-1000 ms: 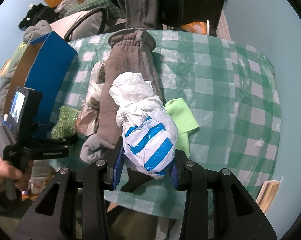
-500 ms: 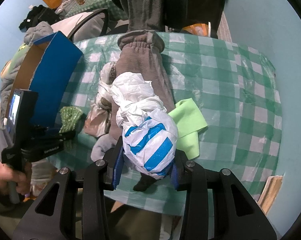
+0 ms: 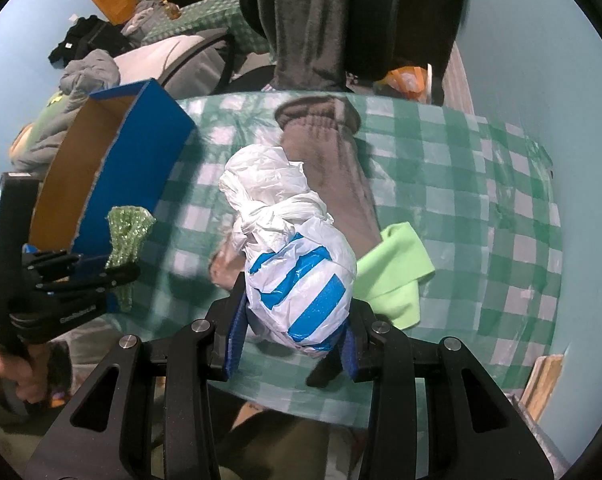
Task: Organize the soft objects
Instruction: 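Carry the sock ball and green pad into the cardboard box and open both grippers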
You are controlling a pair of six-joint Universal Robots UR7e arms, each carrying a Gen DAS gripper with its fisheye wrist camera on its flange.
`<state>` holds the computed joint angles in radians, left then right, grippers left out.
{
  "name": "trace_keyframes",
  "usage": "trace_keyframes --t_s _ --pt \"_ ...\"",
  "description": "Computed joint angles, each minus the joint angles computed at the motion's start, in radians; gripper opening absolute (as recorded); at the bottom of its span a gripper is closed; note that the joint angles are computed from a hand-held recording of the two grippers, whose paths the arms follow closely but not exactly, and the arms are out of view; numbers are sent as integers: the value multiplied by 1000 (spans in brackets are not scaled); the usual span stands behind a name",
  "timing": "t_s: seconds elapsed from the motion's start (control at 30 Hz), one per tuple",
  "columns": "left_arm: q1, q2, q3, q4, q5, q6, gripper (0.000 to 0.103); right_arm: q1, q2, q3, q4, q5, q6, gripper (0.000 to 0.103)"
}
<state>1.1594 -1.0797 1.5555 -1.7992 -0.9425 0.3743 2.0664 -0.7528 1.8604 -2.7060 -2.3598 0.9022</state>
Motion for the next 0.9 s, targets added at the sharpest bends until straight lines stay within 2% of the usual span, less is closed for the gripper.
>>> trace_keyframes --t_s 0.3,0.9 --pt "-6 1 -83 16 -21 12 27 26 36 -103 32 -17 -42 37" --pt "8 11 -195 11 -41 44 27 36 153 -320 53 -2 -206 37"
